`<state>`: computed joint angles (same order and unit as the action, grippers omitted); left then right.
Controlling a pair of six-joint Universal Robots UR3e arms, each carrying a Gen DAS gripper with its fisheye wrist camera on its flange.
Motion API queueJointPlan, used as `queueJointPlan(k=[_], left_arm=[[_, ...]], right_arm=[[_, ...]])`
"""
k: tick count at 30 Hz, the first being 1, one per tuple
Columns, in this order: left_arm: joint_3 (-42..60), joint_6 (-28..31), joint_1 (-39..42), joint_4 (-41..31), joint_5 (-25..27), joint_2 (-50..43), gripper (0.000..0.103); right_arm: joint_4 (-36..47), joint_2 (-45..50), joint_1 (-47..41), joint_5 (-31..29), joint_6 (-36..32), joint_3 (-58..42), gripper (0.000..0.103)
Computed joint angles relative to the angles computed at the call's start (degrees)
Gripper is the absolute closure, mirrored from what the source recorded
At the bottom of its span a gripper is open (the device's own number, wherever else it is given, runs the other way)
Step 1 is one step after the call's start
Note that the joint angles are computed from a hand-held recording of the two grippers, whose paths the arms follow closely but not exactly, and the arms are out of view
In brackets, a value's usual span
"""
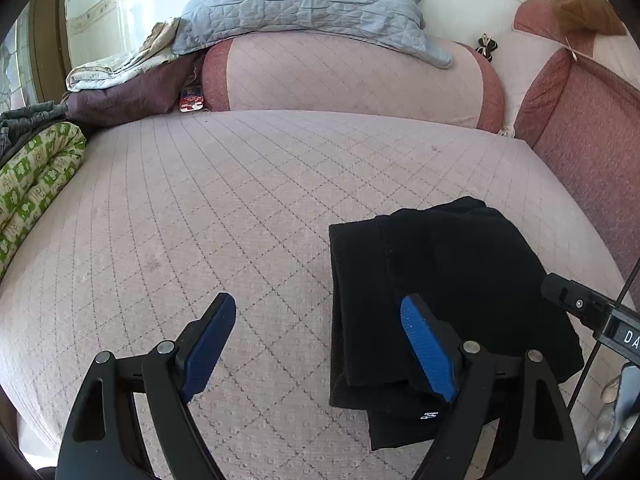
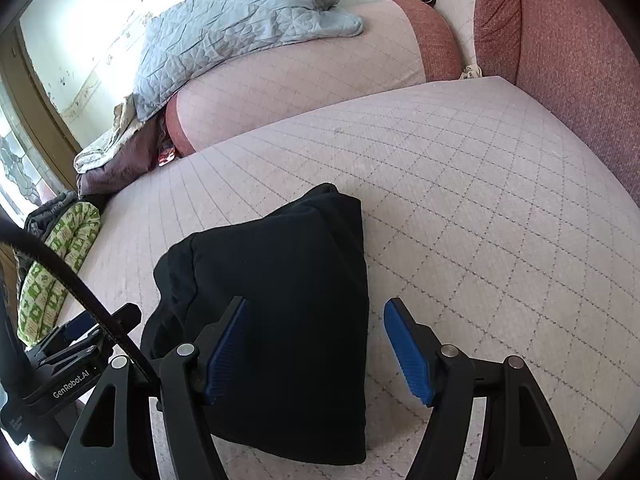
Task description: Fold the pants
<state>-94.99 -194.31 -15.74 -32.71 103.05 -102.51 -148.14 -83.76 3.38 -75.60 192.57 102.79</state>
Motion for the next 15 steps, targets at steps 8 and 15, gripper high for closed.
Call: queueJointPlan(k=[8, 15], left_arm=[[0.79, -0.33, -0.45, -0.98, 0.85, -0.72, 0.019], [-0.05, -1.67, 1.56, -2.61, -2.96, 0.35, 0.019]], right_arm=[[0.12, -0.18, -0.26, -0.62, 0.61, 0.59, 0.027], [-0.26, -0.16, 0.31, -2.09, 1.22, 0.76, 0.027]])
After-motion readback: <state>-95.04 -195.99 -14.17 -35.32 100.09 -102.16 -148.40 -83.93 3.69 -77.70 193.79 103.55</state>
